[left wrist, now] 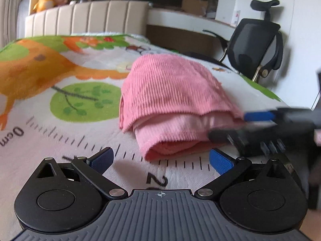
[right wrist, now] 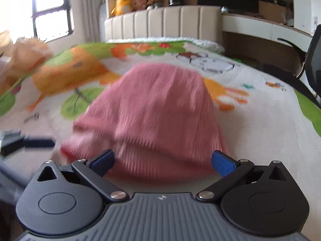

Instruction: Fold clothes

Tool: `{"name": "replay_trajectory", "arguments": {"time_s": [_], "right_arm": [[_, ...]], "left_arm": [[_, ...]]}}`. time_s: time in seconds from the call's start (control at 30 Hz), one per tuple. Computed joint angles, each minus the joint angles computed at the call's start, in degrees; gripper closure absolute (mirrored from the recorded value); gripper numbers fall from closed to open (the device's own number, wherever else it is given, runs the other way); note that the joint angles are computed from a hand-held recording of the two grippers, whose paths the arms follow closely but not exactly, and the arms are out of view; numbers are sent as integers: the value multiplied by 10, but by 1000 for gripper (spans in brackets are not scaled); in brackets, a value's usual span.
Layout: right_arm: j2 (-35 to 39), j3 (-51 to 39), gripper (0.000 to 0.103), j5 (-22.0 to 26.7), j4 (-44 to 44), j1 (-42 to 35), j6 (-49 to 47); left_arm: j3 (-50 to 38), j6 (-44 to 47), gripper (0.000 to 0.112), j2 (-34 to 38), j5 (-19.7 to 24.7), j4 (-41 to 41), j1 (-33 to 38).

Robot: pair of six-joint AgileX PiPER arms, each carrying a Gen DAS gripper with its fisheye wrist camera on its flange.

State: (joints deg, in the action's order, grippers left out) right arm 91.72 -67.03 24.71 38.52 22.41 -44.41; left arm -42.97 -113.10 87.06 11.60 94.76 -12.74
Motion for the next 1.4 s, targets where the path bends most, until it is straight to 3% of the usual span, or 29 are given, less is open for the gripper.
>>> {"name": "replay_trajectory", "arguments": {"time_s": [0.2,0.3,0.47,0.77,0.87,1.4], "right_arm": [[-79,98,0,-89,-144,-5,57],[-72,80,0,-45,-103,-37,33],[-43,47,0,10,-26,-73,-16],[-23,39,0,-3,-14,-68,-26],[-52,71,0,-6,-4,-70,-38],[-56,75,0,-6,-7,-68,-32]], "left_arm": [[-48,242,9,21,82,-233,-47],[-66,290,9,30,130,-284,-74],[-50,256,9,25,127,-255,-82],[-29,195,9,20,132,-209,-96],[-29,194,9,19,133,-209,-98],[-25,197,9,15,122,-208,-90]]}}
